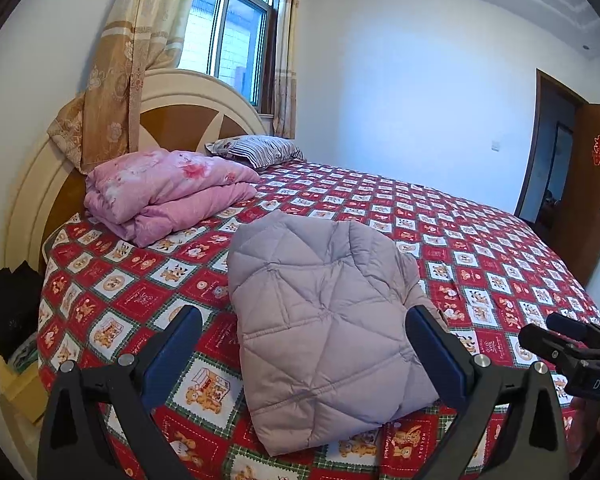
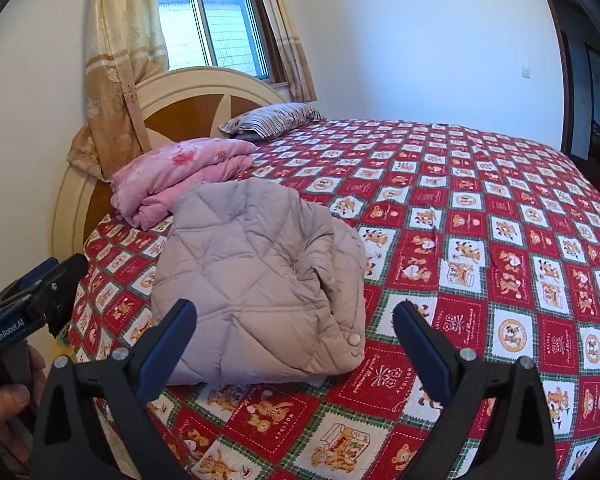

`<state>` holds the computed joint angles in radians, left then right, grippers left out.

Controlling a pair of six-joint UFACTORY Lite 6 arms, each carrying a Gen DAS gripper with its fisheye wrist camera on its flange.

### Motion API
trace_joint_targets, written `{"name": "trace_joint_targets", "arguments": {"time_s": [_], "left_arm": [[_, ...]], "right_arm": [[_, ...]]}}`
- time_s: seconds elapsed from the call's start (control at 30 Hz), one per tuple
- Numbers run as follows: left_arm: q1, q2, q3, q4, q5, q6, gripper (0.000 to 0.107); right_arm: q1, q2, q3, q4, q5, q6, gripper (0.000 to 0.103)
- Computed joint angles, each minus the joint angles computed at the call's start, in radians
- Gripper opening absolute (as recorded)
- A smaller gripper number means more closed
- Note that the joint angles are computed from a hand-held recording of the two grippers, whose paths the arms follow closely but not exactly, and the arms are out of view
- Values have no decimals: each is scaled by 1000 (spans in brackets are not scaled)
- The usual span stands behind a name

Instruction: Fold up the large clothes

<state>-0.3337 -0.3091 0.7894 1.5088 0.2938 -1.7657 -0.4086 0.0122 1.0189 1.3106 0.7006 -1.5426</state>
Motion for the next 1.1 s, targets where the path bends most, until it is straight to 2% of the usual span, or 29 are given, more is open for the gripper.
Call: {"name": "trace_joint_targets", "arguments": {"time_s": [0.53, 1.1], "left_arm": [[-18, -6, -14, 54, 8, -42, 102], [-39, -13, -10, 37, 37, -11, 102]], "right_arm": [[-28, -50, -33, 15, 26, -19, 101], [-30, -75, -40, 9, 26, -15, 101]]}}
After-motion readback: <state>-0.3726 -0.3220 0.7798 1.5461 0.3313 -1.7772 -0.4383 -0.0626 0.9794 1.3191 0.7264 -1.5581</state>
